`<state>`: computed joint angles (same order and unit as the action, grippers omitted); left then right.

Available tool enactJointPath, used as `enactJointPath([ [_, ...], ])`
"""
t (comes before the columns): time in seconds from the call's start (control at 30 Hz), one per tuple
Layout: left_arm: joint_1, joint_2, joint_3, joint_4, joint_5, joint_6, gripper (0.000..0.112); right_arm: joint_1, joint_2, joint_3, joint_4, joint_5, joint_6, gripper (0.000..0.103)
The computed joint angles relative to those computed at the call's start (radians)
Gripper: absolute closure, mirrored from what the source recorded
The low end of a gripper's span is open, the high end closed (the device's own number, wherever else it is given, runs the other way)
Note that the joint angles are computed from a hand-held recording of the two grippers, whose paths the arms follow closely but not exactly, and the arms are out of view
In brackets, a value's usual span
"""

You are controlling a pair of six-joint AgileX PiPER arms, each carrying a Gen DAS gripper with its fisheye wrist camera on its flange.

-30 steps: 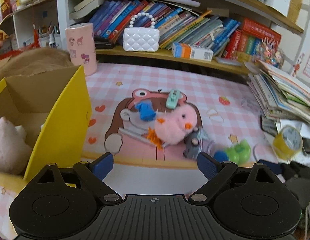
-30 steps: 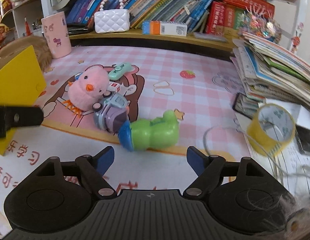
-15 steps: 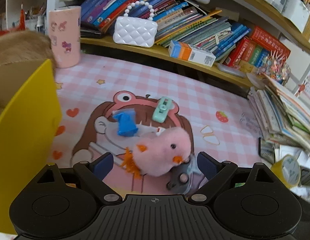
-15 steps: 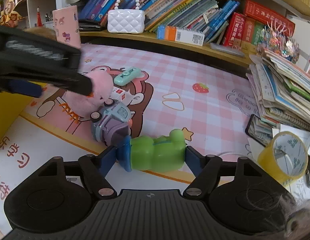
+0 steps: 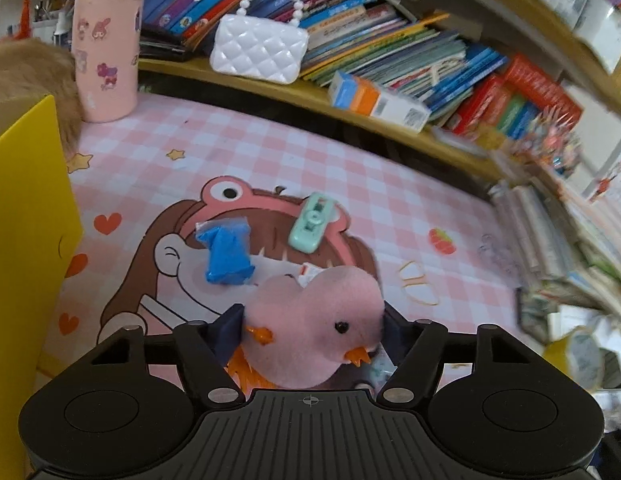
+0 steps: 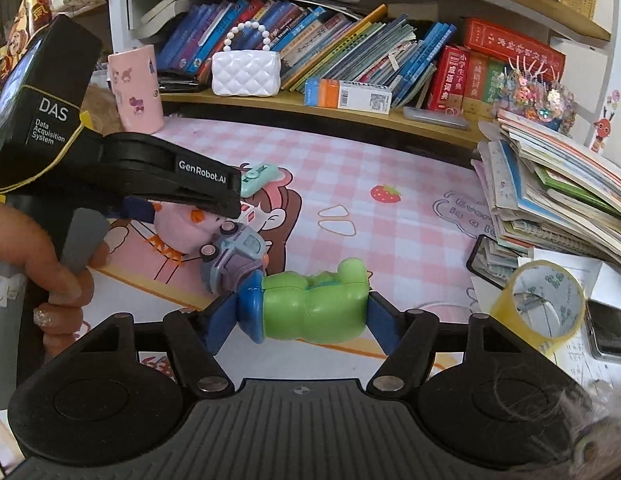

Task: Organize objects
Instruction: 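Grasp the pink plush chick with the left tool while the right tool grasps the green-blue toy, then carry the pink chick and green-blue toy with both tools into the yellow box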

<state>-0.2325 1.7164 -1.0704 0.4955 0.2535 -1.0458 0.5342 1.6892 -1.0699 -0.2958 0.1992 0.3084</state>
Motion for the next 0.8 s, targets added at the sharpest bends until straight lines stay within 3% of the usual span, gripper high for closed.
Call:
enactJointPath([
  [0.13,-0.017,-0.101,0.087,0.177,-0.041,-0.154,0.043,0.011,-0.023,0.016,-0.02,0.006,0.038,0.036],
  [0.23,-0.035,-0.164,0.122,0.215,-0.017,-0.188,0.043,0.017,-0.04,0.026,0.028,0.011,0.002,0.036],
  [0.33,-0.058,-0.226,0.165,0.259,0.009,-0.229,0.043,0.033,-0.06,0.041,-0.021,0.019,0.056,0.036],
  [0.53,-0.106,-0.359,0.265,0.284,0.047,-0.239,0.043,0.071,-0.087,0.068,-0.1,0.053,0.174,0.036],
  [0.63,-0.139,-0.428,0.312,0.31,0.082,-0.268,0.043,0.099,-0.105,0.092,-0.215,0.069,0.298,0.036],
  [0.8,-0.168,-0.558,0.393,0.21,0.128,-0.197,0.043,0.146,-0.135,0.121,-0.331,0.112,0.446,0.036],
])
